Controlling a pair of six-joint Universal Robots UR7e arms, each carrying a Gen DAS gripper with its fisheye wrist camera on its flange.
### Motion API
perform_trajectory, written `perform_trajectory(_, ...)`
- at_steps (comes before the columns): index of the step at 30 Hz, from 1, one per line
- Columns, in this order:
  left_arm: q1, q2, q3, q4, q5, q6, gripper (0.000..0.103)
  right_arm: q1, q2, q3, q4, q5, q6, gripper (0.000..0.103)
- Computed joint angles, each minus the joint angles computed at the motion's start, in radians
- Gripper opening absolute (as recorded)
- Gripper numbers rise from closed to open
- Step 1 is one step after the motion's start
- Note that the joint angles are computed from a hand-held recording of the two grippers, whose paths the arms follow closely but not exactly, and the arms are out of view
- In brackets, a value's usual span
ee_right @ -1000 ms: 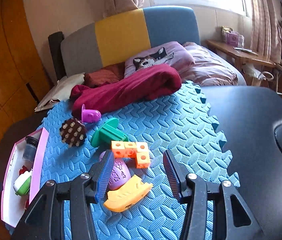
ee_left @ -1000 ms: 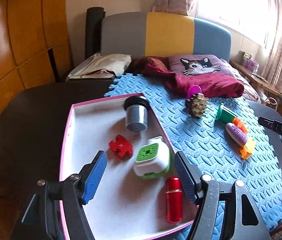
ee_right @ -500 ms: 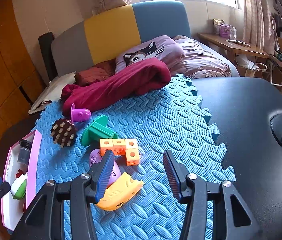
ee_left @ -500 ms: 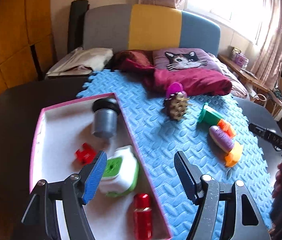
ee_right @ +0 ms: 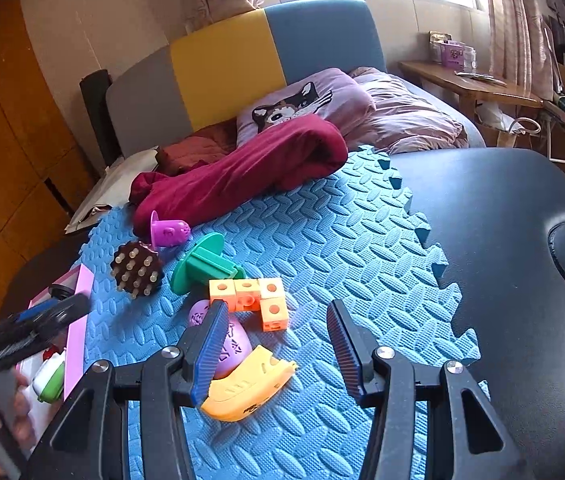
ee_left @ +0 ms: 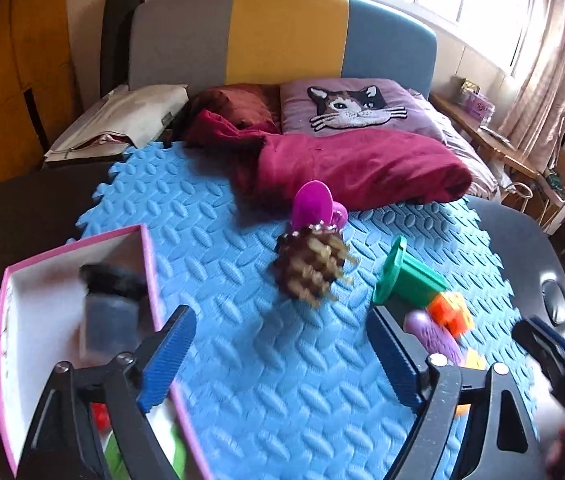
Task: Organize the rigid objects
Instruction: 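Reach to the brown spiky hedgehog toy and grasp it with the left tool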
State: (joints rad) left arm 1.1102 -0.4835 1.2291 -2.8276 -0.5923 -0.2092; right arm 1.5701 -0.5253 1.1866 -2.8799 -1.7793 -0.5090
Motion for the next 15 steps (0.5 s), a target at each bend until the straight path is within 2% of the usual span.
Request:
perform_trajectory(4, 0.017, 0.066, -0.120, 0.045, -0.003, 0.040, 0.092, -0.001, -0.002, -0.003, 0.020, 0.012, 0.002, 0.052)
perform_trajectory(11, 0.058, 0.174, -0.340, 0.217, 0.014, 0.029, 0.092, -0.004, -0.008, -0.005, 0.054, 0.037, 0.017, 0.052)
perform_trajectory(12, 0.067, 0.177, -0.353, 0.228, -0.008, 0.016, 0.091, -0.004, -0.009, -0.006, 0.062, 0.040, 0.019, 0.052)
perform_trajectory(13, 0.075, 0.176, -0.357, 0.236, -0.043, 0.008, 0.082, -0.005, -0.009, -0.007, 0.067, 0.042, 0.020, 0.052)
perform_trajectory(14, 0.084, 0.175, -0.366, 0.259, -0.078, 0.000, 0.065, -0.005, -0.008, -0.007, 0.068, 0.042, 0.020, 0.052)
perform_trajectory(15, 0.090, 0.178, -0.375, 0.286, -0.095, -0.008, 0.062, -0.004, -0.008, -0.007, 0.068, 0.043, 0.018, 0.052)
